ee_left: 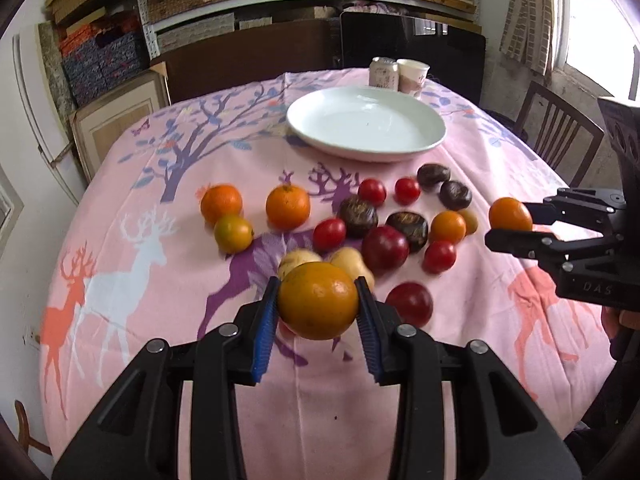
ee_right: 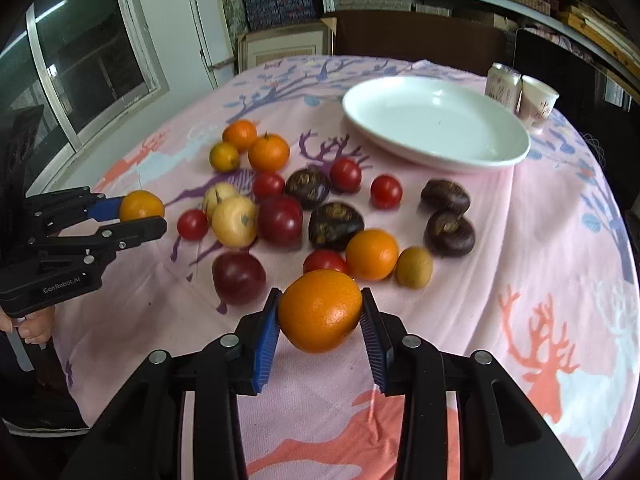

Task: Organize fruits
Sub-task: 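Carry both oranges onto the white plate and open both grippers, then grasp a red tomato with the left gripper while the right gripper grasps a dark red plum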

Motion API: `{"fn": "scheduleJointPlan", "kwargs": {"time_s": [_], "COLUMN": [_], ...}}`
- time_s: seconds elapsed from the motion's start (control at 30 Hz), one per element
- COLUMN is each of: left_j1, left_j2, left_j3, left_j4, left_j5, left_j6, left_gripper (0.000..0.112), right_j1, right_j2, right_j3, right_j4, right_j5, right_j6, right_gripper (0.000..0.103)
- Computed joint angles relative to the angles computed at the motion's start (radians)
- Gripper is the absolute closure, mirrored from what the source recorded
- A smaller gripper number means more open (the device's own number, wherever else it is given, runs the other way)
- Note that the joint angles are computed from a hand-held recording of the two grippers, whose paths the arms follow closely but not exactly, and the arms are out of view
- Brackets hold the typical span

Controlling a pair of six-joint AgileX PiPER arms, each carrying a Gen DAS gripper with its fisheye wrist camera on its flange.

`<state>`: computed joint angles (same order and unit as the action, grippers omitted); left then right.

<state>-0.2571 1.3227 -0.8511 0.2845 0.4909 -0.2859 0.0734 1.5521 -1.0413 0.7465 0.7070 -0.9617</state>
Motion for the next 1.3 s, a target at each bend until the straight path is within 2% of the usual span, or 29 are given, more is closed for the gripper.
{"fn": "scheduleJointPlan", "kwargs": {"time_s": [0.13, 0.2, 0.33, 0.43, 0.53, 0.63, 0.7, 0.73, 0.77, 0.8, 0.83, 0.87, 1.03, 1.1, 1.13, 1.3], "left_j1": [-0.020, -0.021, 0.010, 0.003, 0.012, 0.011, 0.026, 0.035, 0.044, 0.045, 0.039, 0.028, 0.030, 0.042, 0.047, 0.080], "left_j2": [0.113, 0.232, 0.505, 0.669, 0.818, 0.919, 0.959, 0.975, 0.973, 0.951, 0.924, 0.894, 0.673, 0.574, 0.530, 0.375], "left_j3": [-0.221, -0.382, -0.735, -0.928, -1.102, -1.215, -1.257, -1.280, -1.273, -1.237, -1.197, -1.155, -0.846, -0.701, -0.634, -0.378], "left_j4": [-0.034, -0.027, -0.130, -0.111, -0.147, -0.161, -0.219, -0.251, -0.284, -0.292, -0.267, -0.222, -0.128, -0.088, -0.057, 0.055], "left_j5": [0.050, 0.100, 0.235, 0.306, 0.386, 0.430, 0.441, 0.451, 0.439, 0.408, 0.380, 0.359, 0.224, 0.161, 0.138, 0.041], "left_j6": [0.040, 0.006, 0.006, -0.025, -0.024, -0.031, -0.016, -0.015, -0.004, 0.001, -0.009, -0.027, -0.023, -0.055, -0.081, -0.138], "left_gripper": [0.076, 0.076, 0.076, 0.076, 0.076, 0.076, 0.076, 0.075, 0.067, 0.063, 0.053, 0.044, 0.043, 0.038, 0.035, 0.034], "right_j1": [-0.038, -0.023, 0.008, 0.014, 0.015, 0.011, 0.008, 0.005, -0.001, 0.001, 0.001, 0.000, -0.015, -0.012, -0.007, 0.038], "right_j2": [0.037, 0.090, 0.297, 0.432, 0.503, 0.569, 0.604, 0.600, 0.591, 0.574, 0.551, 0.534, 0.498, 0.482, 0.472, 0.362], "right_j3": [-0.137, -0.215, -0.465, -0.617, -0.657, -0.692, -0.726, -0.713, -0.693, -0.668, -0.637, -0.615, -0.583, -0.572, -0.567, -0.447], "right_j4": [0.046, 0.034, -0.151, -0.242, -0.243, -0.204, -0.217, -0.194, -0.166, -0.172, -0.172, -0.164, -0.104, -0.090, -0.100, -0.156], "right_j5": [-0.006, -0.067, -0.086, -0.061, -0.072, -0.067, -0.035, -0.038, -0.055, -0.088, -0.126, -0.145, -0.132, -0.117, -0.108, -0.117], "right_j6": [0.019, 0.057, 0.303, 0.451, 0.493, 0.489, 0.504, 0.488, 0.466, 0.472, 0.463, 0.441, 0.362, 0.338, 0.337, 0.292], "right_gripper": [0.064, 0.064, 0.064, 0.064, 0.064, 0.064, 0.063, 0.060, 0.055, 0.038, 0.031, 0.031, 0.031, 0.031, 0.031, 0.026]}}
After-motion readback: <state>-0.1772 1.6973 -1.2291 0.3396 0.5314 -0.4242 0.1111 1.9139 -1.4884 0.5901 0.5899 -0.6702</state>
